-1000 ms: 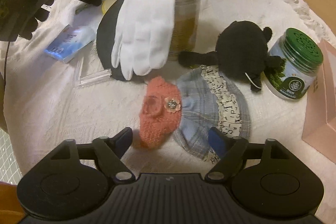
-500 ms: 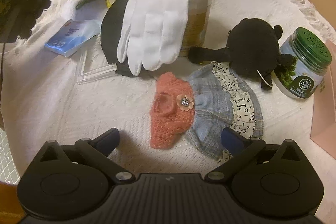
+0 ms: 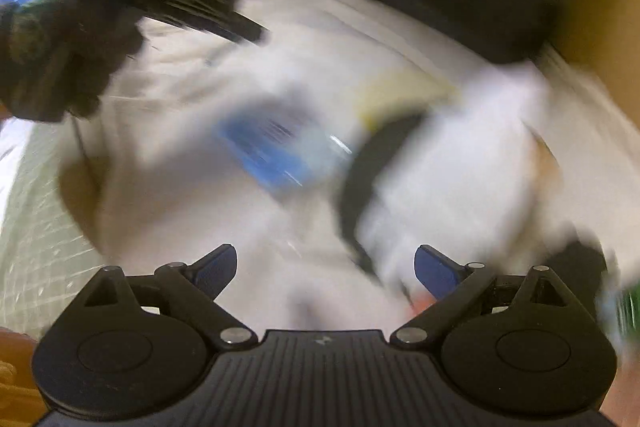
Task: Organize soft objects
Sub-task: 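Grasp the wet-wipes pack with the right gripper while the left gripper holds the green cord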
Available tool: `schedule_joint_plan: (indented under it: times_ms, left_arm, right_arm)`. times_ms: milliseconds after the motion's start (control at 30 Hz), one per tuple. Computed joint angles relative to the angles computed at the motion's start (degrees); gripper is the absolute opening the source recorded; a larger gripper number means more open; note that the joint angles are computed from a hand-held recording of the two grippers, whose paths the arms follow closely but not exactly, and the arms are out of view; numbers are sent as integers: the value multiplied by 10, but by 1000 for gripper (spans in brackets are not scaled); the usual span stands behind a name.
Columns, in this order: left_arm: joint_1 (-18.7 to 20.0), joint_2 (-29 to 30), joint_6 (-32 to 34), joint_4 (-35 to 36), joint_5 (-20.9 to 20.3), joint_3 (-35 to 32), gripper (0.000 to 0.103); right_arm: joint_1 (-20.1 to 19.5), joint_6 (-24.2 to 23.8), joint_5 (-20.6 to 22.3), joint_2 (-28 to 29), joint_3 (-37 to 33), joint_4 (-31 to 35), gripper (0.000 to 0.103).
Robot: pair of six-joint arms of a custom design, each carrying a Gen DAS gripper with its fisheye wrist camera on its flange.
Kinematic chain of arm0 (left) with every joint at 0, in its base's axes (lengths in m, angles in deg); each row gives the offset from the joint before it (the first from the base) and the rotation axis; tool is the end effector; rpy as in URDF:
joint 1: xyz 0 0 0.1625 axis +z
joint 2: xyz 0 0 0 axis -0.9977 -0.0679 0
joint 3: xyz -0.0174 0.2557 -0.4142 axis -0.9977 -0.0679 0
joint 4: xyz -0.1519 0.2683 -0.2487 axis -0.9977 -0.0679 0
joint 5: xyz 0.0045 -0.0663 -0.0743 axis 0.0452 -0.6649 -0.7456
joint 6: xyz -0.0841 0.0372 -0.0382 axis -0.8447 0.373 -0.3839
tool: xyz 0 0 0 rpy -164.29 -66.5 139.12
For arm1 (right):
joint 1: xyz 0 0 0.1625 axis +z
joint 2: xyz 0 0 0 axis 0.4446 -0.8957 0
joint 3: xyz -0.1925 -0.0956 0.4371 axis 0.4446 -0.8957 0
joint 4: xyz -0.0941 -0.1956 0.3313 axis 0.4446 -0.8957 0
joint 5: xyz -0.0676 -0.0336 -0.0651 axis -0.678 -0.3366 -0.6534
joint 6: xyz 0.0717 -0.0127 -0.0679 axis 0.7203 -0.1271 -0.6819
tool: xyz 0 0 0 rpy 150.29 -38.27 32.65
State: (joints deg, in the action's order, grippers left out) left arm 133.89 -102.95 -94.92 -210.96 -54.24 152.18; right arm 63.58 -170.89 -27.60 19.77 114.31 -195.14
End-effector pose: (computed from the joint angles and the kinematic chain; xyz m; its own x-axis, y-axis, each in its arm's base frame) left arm -0.1285 -0.4802 0.1537 -0.7900 -0.4694 -0.3944 0.1652 0.4566 -0.8742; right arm 0.1300 -0.5970 0.0889 -0.0643 -0.9355 0.3475 -0.9974 0.0716 0.0084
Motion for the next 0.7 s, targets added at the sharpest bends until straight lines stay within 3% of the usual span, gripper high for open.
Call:
schedule_joint_plan:
  times_ms: [100,200,267,367,467,533,633,700]
  left_arm:
    - [-17,-21,-115,70,22,37,25]
    - [-29,-27,-178,80,30,65,25]
    - [-35,-20,-183,48,30,78,25]
    - [-37,-16,-201,40,25,85,25]
    - [-36,-16,-212,55,23,84,25]
    - [-33,-13,-204,44,20,81,25]
    - [-26,-13,-202,46,17,76,25]
    - [-21,-13,-198,45,13,74,25]
  right_arm:
    - [35,-44,12,38,-32,11,97]
    - [67,-29,-20,89,-97,58,97]
    - [81,-6,-46,123,-145,92,97]
    - [89,31,-79,159,-183,80,97]
    - [81,79,-86,153,-174,95,97]
    - [77,102,-100,142,-170,139,97]
    - [74,110,-115,135,-161,166,97]
    - [76,84,-121,137,-143,126,97]
